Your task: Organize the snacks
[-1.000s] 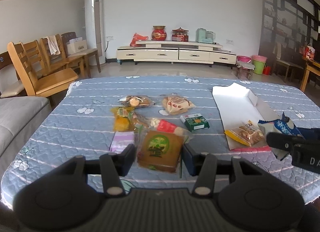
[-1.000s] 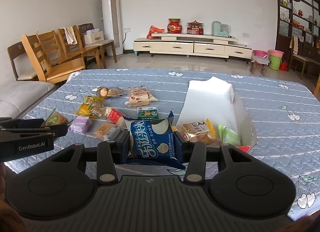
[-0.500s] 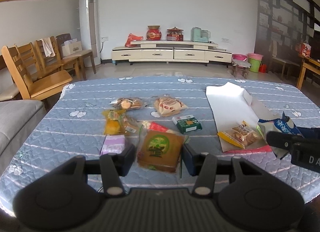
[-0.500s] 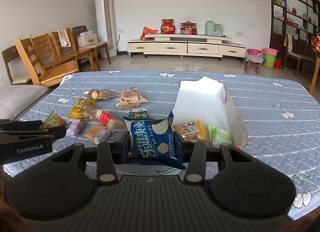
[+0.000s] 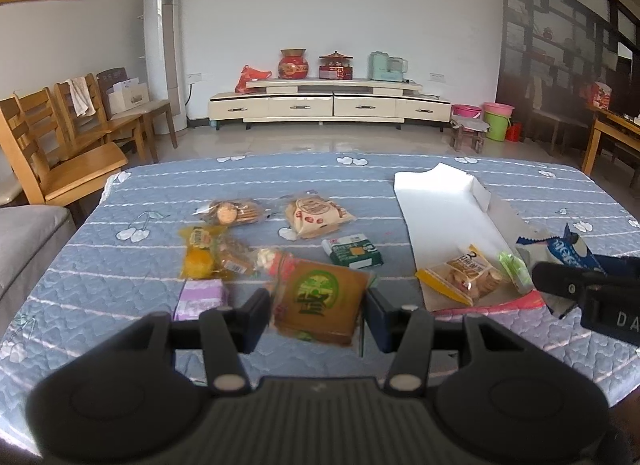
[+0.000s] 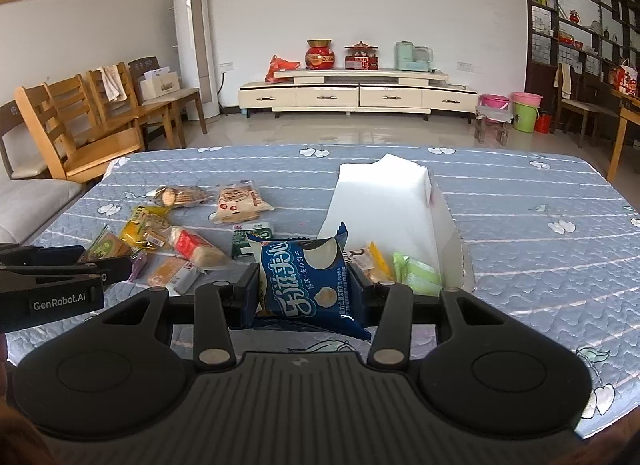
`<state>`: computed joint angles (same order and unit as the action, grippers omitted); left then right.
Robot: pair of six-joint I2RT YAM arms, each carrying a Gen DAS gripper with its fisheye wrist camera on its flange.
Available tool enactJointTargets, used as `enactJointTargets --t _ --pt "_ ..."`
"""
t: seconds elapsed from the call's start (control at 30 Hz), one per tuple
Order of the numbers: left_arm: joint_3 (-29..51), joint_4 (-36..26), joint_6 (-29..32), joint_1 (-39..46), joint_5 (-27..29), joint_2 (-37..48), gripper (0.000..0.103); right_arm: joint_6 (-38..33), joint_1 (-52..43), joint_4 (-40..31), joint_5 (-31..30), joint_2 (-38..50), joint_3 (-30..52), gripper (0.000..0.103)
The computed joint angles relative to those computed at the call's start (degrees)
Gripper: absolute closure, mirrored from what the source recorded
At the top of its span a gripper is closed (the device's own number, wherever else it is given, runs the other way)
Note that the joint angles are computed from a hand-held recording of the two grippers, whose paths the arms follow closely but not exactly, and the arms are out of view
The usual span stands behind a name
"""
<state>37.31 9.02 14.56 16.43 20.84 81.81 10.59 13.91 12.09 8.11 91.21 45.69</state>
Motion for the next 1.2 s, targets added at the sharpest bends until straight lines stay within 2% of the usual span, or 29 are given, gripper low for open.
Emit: enactJointTargets --t 0.7,1.2 --pt "4.5 0.3 -2.3 -8.0 -2.1 4.0 0.052 2.1 -0.6 -0.5 4.0 1.3 1.5 0.048" --pt "13.3 -0.9 -4.5 -14.7 -4.3 11.4 0.052 2.0 -2.3 -1.4 4.9 5.5 5.9 0.048"
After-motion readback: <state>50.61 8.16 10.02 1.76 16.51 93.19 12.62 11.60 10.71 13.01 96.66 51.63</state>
